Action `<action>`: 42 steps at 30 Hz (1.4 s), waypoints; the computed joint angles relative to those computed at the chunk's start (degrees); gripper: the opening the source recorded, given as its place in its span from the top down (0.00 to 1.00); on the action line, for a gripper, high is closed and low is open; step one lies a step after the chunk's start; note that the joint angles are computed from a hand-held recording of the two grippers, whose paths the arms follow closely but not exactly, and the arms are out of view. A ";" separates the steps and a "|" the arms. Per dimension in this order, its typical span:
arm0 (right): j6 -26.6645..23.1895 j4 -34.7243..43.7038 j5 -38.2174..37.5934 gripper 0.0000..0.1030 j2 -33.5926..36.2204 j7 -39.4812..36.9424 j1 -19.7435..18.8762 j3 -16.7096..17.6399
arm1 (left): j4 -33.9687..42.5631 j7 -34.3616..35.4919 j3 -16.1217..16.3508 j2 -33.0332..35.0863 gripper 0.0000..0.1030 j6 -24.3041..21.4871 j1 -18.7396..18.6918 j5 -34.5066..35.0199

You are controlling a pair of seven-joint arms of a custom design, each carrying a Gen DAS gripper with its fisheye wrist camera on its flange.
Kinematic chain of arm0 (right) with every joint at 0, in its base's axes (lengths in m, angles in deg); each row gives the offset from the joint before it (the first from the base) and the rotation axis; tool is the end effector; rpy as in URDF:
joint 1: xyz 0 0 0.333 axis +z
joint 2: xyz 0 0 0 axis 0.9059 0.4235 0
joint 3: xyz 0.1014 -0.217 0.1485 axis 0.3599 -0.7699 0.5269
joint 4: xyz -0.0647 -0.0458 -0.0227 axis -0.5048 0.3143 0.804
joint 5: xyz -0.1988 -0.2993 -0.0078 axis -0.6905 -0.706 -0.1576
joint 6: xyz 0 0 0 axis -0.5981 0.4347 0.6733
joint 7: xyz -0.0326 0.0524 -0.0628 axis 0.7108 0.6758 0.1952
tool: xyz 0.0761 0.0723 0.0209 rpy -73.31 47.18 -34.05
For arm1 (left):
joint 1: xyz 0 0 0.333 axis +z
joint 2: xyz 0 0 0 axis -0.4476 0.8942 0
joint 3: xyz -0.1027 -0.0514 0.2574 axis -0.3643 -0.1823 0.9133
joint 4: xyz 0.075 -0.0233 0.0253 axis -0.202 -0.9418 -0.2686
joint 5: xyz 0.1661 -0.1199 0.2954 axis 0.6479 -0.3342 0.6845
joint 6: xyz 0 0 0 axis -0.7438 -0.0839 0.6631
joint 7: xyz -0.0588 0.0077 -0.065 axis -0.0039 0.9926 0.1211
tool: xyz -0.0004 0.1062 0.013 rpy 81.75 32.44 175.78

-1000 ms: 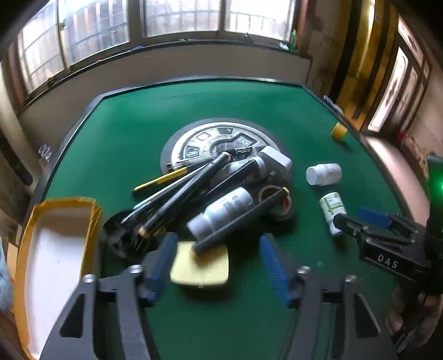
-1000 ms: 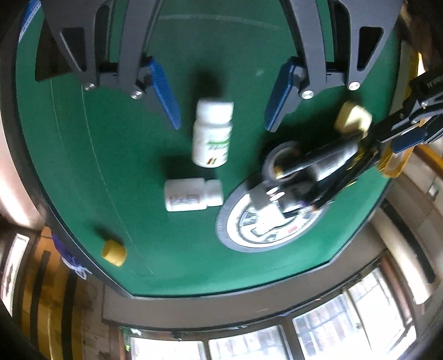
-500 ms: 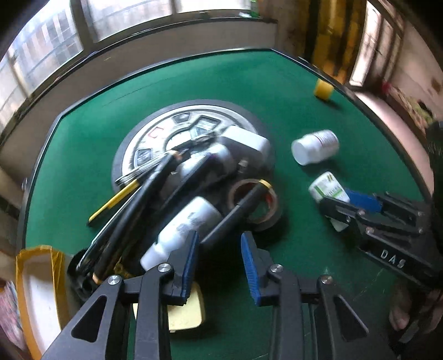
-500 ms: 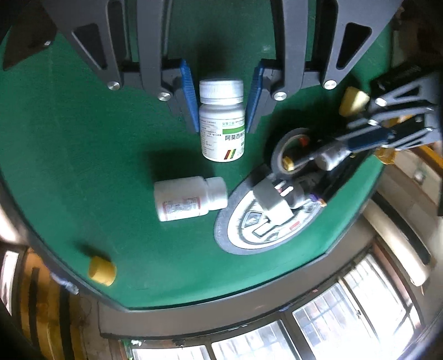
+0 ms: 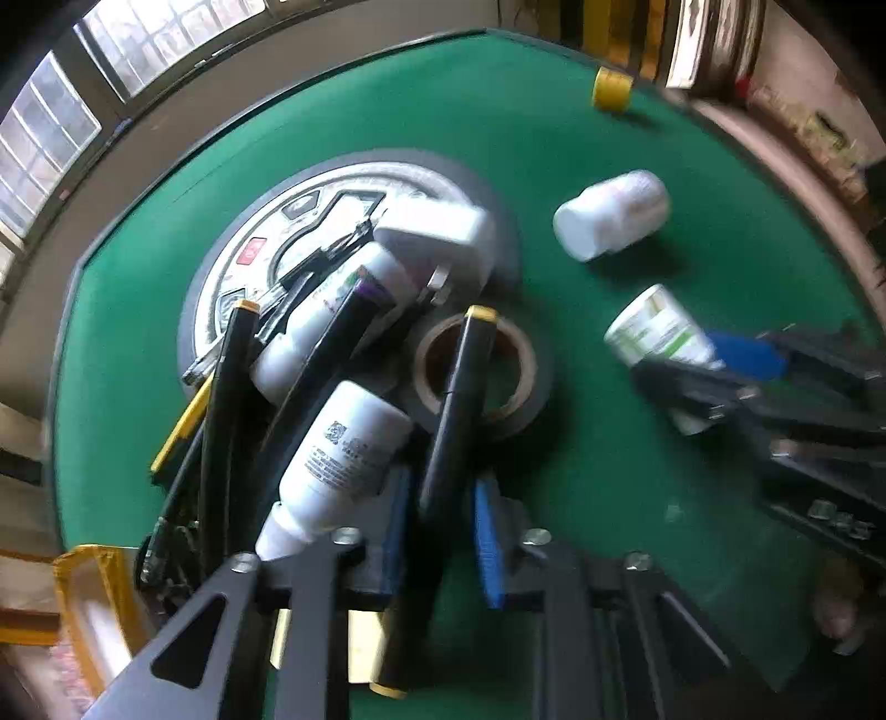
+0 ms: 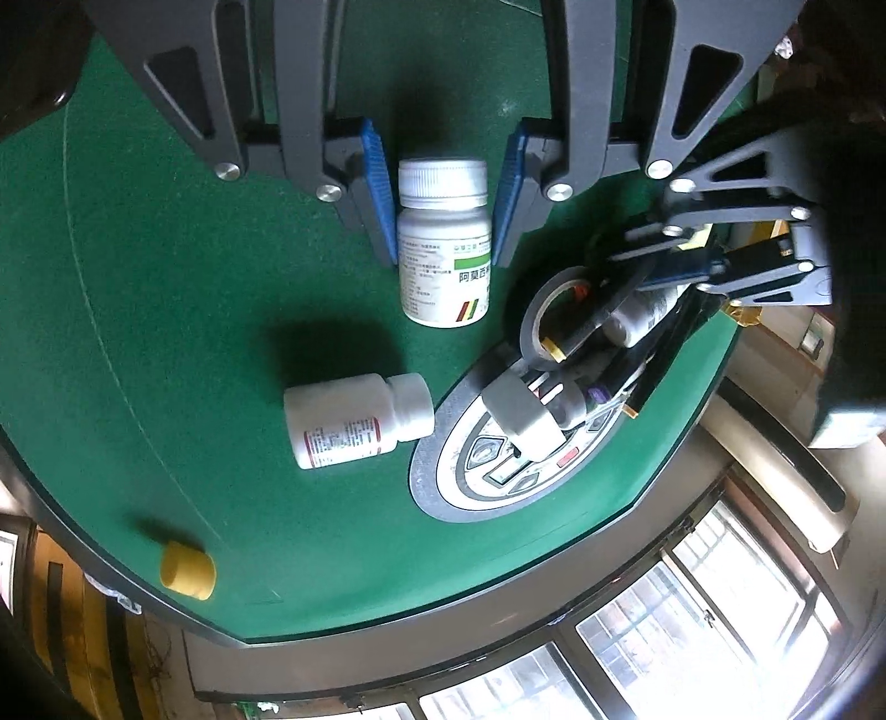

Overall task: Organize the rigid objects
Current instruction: 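Carry the black marker in the left gripper while the right carries the bottle to the tray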

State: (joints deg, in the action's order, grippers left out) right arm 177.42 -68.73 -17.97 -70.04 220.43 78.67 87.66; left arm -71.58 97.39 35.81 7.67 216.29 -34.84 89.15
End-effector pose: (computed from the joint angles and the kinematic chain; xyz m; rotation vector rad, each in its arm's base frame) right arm 0.3973 0.2441 0.4078 -1.6170 1.8642 -0.2450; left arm 0.4551 -0.1127 0.4664 -1.2273 2.5106 -0.2977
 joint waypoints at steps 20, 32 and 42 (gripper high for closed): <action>-0.50 -0.20 2.35 0.69 -3.77 -0.87 7.23 0.52 | -16.81 -10.28 8.91 -27.13 0.86 -5.06 4.81 -8.31; -1.29 24.01 6.81 0.69 14.74 -14.41 18.13 3.71 | -12.43 -4.12 21.99 -30.74 0.86 -13.08 15.20 -9.21; -19.13 57.50 7.98 0.68 39.28 -22.84 32.85 -2.71 | -6.81 -2.30 24.24 -18.67 0.86 -9.20 24.26 -10.62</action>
